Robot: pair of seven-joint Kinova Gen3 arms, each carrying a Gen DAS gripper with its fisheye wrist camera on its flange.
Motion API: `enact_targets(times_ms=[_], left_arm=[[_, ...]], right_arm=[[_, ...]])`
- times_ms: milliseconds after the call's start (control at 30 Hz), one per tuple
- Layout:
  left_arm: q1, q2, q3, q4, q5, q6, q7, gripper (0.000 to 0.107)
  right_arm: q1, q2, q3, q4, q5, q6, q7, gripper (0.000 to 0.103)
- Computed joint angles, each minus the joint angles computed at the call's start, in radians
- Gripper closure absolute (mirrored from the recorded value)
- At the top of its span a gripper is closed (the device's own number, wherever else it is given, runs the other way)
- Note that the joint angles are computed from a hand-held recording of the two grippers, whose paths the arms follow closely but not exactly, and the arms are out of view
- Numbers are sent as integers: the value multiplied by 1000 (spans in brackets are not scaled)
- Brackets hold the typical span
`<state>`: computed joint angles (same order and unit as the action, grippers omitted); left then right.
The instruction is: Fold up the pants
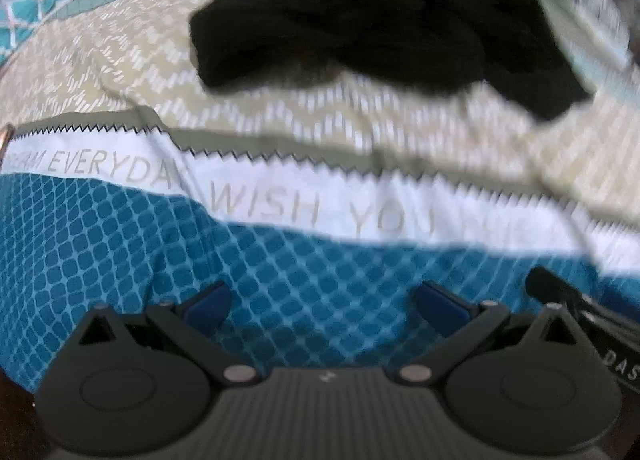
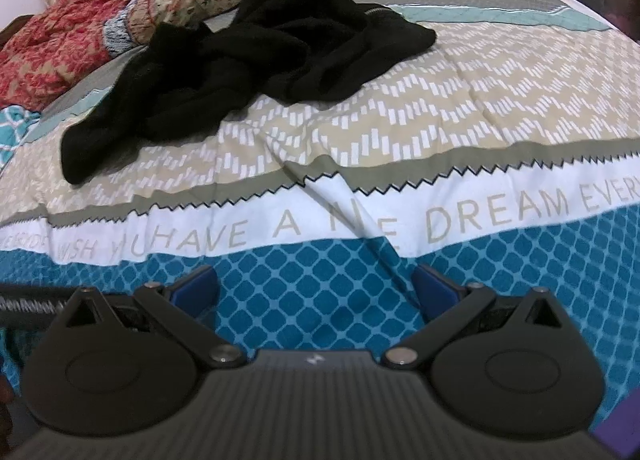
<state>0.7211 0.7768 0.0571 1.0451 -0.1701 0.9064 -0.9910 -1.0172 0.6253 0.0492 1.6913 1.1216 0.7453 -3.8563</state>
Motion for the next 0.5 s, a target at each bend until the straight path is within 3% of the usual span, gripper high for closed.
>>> enact_targets(times_ms=[100, 167, 267, 367, 500], left_arm=[[-11, -54, -16, 61, -88, -122, 44, 23], [-12, -64, -59, 71, -90, -192, 51, 30], [-80, -44, -29, 2, -37, -237, 4, 36], [-50, 32, -86, -130, -75, -198, 6, 34], [-69, 103, -68, -239, -51, -148, -20, 29]], right_arm=[[-58, -22, 75, 48, 94, 17, -111, 8], [-17, -36, 44, 66, 168, 47, -148, 18], [56, -65, 38, 113, 258, -19, -264, 34], [131, -75, 32, 132, 334, -68, -353, 35], [227, -72, 4, 134, 407, -126, -435, 35]])
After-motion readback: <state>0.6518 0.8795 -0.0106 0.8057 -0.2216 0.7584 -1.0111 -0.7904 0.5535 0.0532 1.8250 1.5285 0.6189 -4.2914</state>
